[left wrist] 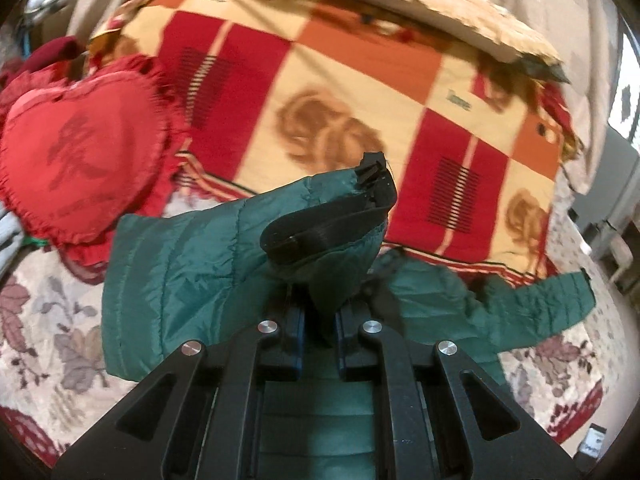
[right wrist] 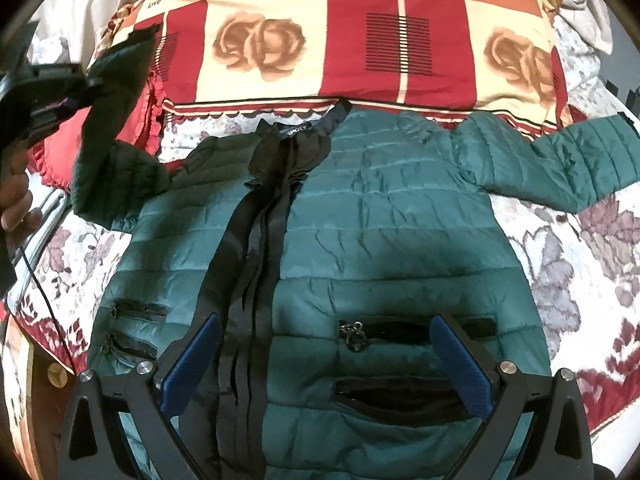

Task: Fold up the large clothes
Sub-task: 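Lift the held sleeve and fold it across the jacket body with the left gripper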

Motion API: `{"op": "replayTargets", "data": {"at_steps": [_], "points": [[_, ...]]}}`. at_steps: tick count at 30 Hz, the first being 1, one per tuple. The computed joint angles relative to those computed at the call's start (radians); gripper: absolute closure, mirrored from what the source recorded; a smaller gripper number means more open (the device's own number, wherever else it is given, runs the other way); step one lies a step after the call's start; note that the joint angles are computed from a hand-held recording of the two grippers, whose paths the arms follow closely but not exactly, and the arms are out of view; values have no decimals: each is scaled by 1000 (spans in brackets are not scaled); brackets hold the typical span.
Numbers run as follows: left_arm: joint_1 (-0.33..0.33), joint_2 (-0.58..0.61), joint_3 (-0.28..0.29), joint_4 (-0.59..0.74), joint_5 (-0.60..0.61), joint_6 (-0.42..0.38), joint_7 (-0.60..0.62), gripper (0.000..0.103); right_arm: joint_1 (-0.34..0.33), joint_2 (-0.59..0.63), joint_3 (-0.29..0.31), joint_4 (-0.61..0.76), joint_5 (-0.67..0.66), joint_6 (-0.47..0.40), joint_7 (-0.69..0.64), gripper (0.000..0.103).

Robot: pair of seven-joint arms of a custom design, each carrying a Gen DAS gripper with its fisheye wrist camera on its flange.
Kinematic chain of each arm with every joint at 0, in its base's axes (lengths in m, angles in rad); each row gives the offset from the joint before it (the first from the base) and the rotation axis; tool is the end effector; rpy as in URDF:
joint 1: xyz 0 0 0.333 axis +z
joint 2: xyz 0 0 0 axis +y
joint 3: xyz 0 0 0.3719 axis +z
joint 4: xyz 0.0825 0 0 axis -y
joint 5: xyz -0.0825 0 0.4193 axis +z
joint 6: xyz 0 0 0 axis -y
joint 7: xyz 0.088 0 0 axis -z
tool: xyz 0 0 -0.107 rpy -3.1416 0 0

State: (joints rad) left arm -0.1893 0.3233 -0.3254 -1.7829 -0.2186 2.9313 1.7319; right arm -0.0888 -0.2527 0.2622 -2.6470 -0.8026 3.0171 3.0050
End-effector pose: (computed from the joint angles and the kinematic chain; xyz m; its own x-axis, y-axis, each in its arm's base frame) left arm 0.6599 -0.3224 0.5165 -0.4704 -0.8658 0.1705 -0.6444 0.2051 -0.7367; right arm 0.4347 0.1313 0.4039 -0.3733 -0.8932 -0.2506 -0.6906 0.4480 -0.5678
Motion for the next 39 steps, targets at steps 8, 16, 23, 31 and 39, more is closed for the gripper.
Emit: {"op": "replayTargets", "data": {"at_steps": [8,16,23,31,39], "points": [[-61,54,-25,61,16,-27,-9,93,-25,-34,-2,-42,22,18,-11,0],[-112,134,-24,139,44,-98,-53,93,-54,-37,9,-78,103,33,-70,0],[-135,187,-44,185,45,-137,-33,93,-71,-25,15,-88,162,48,-124,0],[-175,277,-22,272,69,-211,-69,93,-102,-18,33,-96,194,57,-161,0],[-144,333,-67,319,2,-292,-30,58,-79,-21,14,-111,300,83,-245,0]]}}
